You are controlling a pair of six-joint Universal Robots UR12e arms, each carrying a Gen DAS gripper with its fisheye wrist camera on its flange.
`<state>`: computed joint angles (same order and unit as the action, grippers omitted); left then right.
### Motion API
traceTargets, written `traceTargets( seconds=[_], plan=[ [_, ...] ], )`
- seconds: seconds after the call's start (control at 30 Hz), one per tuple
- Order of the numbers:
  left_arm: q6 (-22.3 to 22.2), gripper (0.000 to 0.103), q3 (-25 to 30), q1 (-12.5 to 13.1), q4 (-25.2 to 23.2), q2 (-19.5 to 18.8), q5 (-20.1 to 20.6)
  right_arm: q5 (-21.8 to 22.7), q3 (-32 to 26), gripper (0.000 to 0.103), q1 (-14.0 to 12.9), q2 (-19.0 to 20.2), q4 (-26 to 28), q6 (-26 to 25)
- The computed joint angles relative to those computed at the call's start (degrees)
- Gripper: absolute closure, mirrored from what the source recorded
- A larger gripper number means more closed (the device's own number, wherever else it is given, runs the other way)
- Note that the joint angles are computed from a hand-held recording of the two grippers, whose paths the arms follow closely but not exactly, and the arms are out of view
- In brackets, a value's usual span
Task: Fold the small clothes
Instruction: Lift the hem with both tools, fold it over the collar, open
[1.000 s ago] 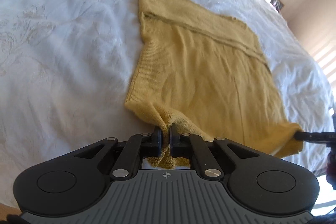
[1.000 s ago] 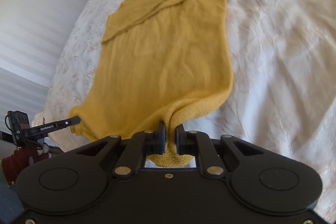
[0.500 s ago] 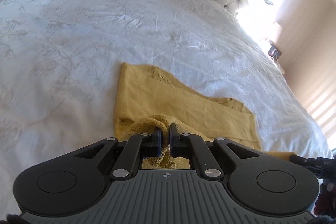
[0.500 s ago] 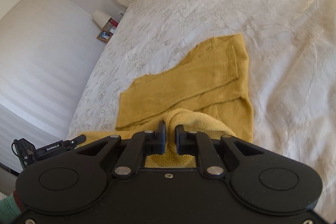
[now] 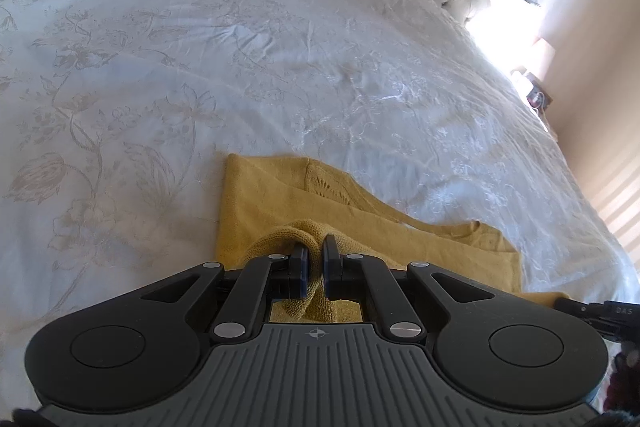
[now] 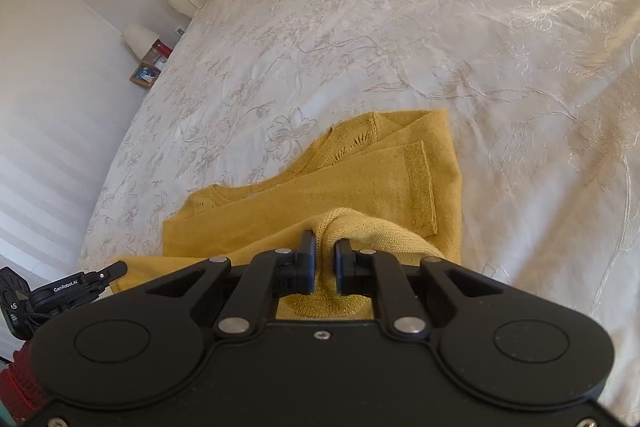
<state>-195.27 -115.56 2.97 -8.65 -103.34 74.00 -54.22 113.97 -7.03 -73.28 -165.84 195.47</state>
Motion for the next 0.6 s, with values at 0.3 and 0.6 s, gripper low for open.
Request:
traceTargets(
  seconds=[0.3,0.6],
  plan=[
    [1.0,0.096,4.4,-0.3,-2.3,-4.6,1.2,-2.8,-3.9,0.085,0.7,4.1,1.7,2.0],
    [-0.6,0.093,7.2,-0.4,-6.7,-7.1,3.8,-5.2,-5.6,0.084,1.0,6.0,4.1,4.2]
  ],
)
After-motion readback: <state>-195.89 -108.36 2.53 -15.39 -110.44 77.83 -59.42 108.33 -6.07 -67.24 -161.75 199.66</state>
